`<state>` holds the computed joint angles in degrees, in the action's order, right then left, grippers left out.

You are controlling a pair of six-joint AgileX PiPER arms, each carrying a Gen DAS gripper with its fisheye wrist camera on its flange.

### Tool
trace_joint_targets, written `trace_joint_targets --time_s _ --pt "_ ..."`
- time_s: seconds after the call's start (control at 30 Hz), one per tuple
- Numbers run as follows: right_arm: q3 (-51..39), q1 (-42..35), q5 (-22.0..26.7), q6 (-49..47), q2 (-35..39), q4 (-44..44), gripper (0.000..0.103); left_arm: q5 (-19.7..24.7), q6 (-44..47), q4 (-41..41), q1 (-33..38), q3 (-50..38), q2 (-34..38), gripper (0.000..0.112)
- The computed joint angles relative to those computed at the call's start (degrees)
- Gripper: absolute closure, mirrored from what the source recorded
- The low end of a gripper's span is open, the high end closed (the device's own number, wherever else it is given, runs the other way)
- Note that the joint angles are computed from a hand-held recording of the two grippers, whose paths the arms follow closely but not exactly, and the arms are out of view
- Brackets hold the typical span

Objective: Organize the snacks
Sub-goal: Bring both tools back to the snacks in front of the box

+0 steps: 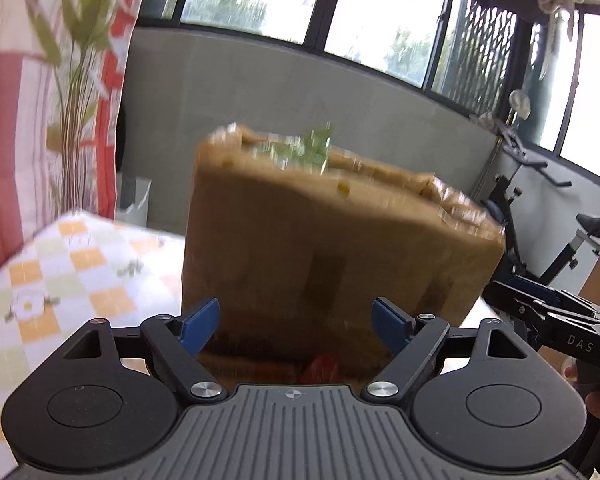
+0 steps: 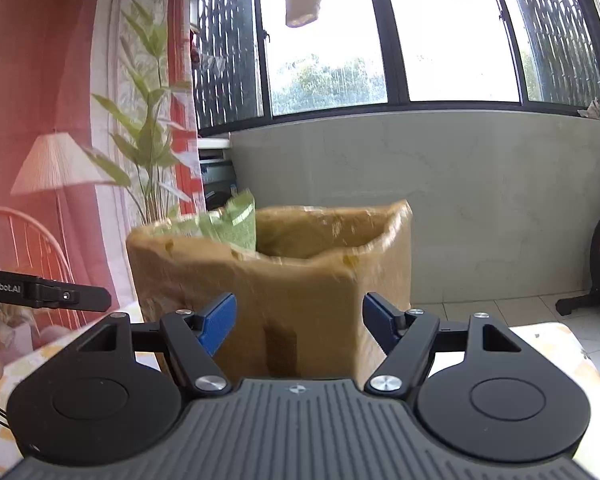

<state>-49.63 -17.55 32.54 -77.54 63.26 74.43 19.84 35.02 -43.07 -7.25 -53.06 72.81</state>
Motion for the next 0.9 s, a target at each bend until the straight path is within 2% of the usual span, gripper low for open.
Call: trace_joint_targets --time_s 0.07,0.23,0.33,0.53,0.7,0.9 --pt "1.84 -0.84 -0.06 0.11 0.17 -0.58 0.03 -0.42 -5.09 4.16 -0.6 1.43 0.29 0.028" --pt "4.24 -6.74 4.24 1.08 -0.56 -1.03 0.03 3.63 -3.09 0.35 4.03 2.23 -1.31 0.028" --pt "3.79 -10.43 7.24 0.23 -1.2 -1.16 0.03 7.34 0.3 -5.58 9.51 1.7 -3.4 0.028" --pt "2.93 -14.47 10.67 0.36 -2.61 -0.93 0.03 12.37 -2.83 -3.81 15.68 -1.76 -7.63 0.028" --pt "2.98 -14.69 11.04 -0.09 -3.59 -0.45 0.03 13.59 -7.3 -1.24 16.85 -4.28 -8.96 0.028" --pt "2.94 -13.69 11.0 1.26 -4.42 -2.41 0.03 12.75 -10.87 1.99 16.86 -5.21 -8.8 0.028"
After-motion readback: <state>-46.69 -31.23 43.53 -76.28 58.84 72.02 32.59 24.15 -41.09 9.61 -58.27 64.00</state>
